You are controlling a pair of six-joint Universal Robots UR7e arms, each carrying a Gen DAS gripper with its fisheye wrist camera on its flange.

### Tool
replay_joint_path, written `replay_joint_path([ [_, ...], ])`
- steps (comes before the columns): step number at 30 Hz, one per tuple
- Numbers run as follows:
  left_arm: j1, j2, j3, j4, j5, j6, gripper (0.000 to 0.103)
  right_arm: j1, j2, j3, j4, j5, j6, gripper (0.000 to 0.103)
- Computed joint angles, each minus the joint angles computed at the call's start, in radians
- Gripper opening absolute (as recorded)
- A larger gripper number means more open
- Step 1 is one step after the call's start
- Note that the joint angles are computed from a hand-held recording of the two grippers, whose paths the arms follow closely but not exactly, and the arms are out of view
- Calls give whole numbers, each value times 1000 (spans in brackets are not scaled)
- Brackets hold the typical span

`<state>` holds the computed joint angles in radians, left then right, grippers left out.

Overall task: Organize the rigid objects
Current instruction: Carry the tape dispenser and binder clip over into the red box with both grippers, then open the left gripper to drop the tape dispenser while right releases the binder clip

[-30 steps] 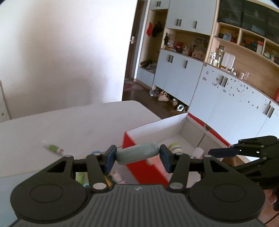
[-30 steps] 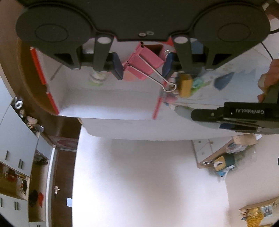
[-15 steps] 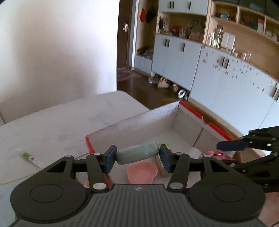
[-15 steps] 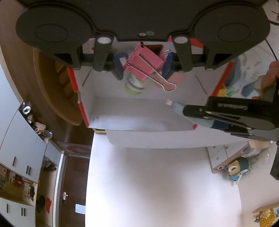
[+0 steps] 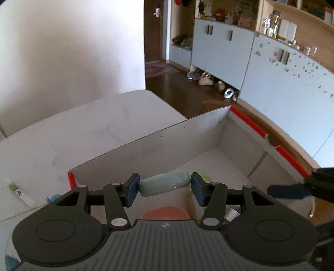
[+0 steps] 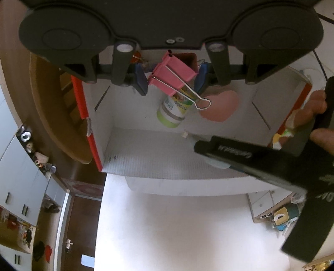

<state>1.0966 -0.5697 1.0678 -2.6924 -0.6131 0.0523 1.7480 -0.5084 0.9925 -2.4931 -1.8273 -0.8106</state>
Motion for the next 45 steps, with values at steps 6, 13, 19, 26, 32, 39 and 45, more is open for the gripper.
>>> replay_joint_path([
  [6, 20, 64, -107, 67, 13, -22, 53, -5, 20, -36, 56, -9, 0, 48],
  [13, 37, 103, -185, 181, 14, -95, 53, -14, 51, -109, 131, -5, 4, 48],
  [19, 53, 102, -217, 326, -17, -209, 53, -20, 60, -138, 184, -16, 28, 48],
  [26, 66, 126, -320, 588, -30, -378, 53, -24, 67, -168, 231, -29, 69, 49],
  [32, 62, 142, -369, 704, -31, -417, 53, -25, 63, -173, 254, -33, 81, 61],
  [39, 45, 119, -334, 705, -6, -407, 63, -21, 35, -137, 229, -9, 77, 72],
  [45, 22, 61, -235, 604, -2, -373, 67, -11, 14, -116, 214, 5, 65, 78],
])
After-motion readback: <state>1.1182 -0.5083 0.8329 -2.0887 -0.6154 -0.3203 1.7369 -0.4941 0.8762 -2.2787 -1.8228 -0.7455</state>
